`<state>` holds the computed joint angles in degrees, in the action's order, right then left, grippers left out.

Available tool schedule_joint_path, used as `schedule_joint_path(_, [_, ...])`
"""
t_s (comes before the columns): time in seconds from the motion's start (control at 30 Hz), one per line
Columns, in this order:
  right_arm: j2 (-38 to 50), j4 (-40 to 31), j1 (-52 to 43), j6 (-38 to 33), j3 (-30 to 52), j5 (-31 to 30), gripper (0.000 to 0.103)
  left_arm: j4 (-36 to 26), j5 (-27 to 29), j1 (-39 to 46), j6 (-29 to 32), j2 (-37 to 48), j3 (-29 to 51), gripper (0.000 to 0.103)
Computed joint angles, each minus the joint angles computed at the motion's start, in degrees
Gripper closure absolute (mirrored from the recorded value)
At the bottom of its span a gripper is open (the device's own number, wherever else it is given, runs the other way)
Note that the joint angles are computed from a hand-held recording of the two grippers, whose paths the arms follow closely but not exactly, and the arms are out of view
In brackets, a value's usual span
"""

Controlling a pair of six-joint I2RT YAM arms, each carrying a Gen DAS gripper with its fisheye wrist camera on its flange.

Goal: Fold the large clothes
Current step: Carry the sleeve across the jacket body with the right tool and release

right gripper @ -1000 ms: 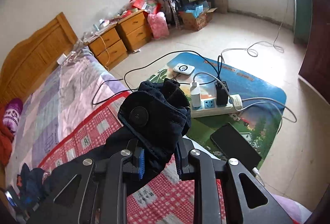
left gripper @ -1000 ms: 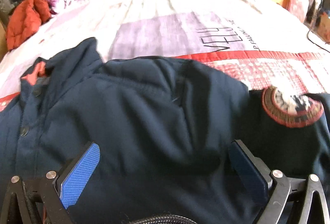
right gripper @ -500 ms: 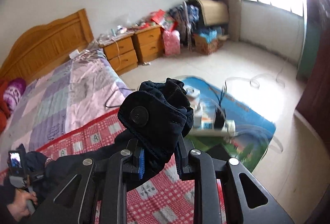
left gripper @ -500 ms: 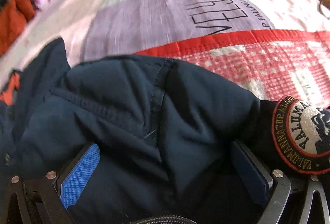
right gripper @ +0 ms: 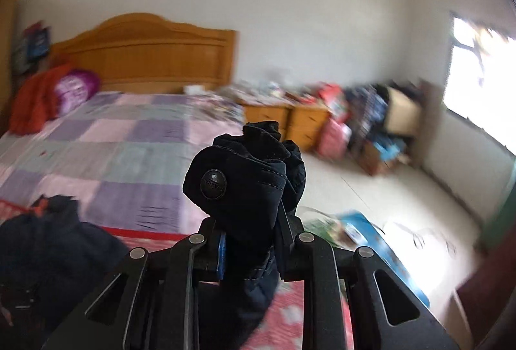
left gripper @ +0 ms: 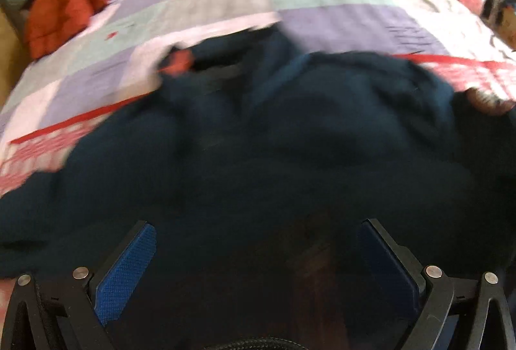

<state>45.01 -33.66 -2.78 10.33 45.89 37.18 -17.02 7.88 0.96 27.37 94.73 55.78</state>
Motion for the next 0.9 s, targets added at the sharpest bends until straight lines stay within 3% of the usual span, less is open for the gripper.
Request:
schedule_joint_path(0.1, [15.4,2.6,15.3,6.5,7.5,8.0,0.078,-6.0,6.3,12.7,7.7,0.2,4.7,0.0])
schedule_joint_path(0.23, [38.8,7.7,26.7,10.9,20.5,10.5,0.078,-10.8,12.6,25.2,14.9,3.2,12.0,0.0])
schedule_joint_path(0.37, [60.1,11.5,33.2,11.3,34.8,9.0,0.078,-13.5,16.7,34.5,21.2,9.0,20.0,0.0])
schedule_joint_path(0.43, [73.0,10.8,36.0,10.8,45.8,7.1,0.078,-12.9,17.4,36.8,23.2,11.6,22.3,0.0])
schedule_joint_path(0.63, [102.6,1.2,39.9,10.0,77.6,0.6,0.078,-13.8,17.3,40.6,24.3,20.7,30.1,0.0])
schedule_joint_path(0.8, [115.1,-4.6,42.7,9.1,90.9,-0.7,0.077,-13.8,17.1,42.5,24.4,24.2,31.4,0.0])
schedule_joint_path(0.9, [117.2,-5.2,43.0,8.5,91.9,-2.4,0.077,-13.6,16.7,42.8,25.3,24.8,30.8,0.0])
